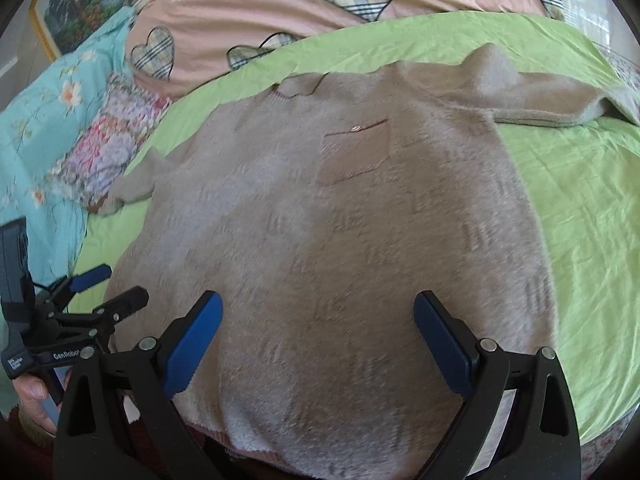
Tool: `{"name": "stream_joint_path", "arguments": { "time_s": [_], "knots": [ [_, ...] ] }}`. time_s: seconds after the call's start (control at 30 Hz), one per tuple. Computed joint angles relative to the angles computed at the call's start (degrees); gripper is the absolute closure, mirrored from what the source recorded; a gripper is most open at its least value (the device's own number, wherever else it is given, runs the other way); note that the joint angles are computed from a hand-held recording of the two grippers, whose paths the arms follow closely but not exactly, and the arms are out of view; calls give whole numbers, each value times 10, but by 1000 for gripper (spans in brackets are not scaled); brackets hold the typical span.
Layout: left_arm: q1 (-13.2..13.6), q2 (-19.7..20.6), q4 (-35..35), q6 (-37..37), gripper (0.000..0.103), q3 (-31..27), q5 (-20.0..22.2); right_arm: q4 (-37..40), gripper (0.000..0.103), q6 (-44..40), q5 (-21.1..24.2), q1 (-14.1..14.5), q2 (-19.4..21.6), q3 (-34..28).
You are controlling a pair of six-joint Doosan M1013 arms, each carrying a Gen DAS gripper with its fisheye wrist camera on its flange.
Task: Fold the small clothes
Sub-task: 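Reach the right gripper to the brown sleeve cuff and grasp it, then carry the cuff with the right gripper across the sweater body and release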
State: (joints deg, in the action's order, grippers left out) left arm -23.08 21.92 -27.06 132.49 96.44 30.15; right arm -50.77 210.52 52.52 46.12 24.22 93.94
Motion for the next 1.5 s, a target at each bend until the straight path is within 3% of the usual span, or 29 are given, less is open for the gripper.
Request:
{"name": "stream_joint_path", "arguments": {
  "time_s": [0.1, 0.33, 0.53, 0.8, 0.93, 1.0, 1.03, 1.13, 1.3, 1.5],
  "knots": [
    [-3, 8, -4, 0, 1, -17, 9, -16, 7, 52, 6, -5, -18, 23],
    [-13, 31, 23, -39, 1, -57, 16, 2, 7, 133, 74, -13, -76, 77],
    [-23, 52, 54, -81, 1, -96, 11, 6, 7, 197, 165, -19, -144, 134],
    [-39, 85, 114, -153, 1, -148, 28, 12, 28, 300, 230, -77, -240, 259],
    [-46, 99, 143, -179, 1, -161, 44, 12, 35, 341, 201, -132, -283, 318],
    [-48, 104, 150, -185, 1, -168, 52, 16, 45, 344, 183, -157, -286, 332],
    [-49, 107, 151, -187, 1, -171, 54, 11, 53, 340, 184, -165, -287, 336],
    [-49, 112, 152, -190, 1, -177, 59, -44, 94, 378, 160, -161, -299, 351],
    [-45, 118, 138, -186, 1, -181, 69, -88, 94, 324, 186, -122, -264, 296],
    [-32, 110, 88, -151, 1, -172, 68, -187, 94, 237, 80, -122, -204, 212]
  ]
}}
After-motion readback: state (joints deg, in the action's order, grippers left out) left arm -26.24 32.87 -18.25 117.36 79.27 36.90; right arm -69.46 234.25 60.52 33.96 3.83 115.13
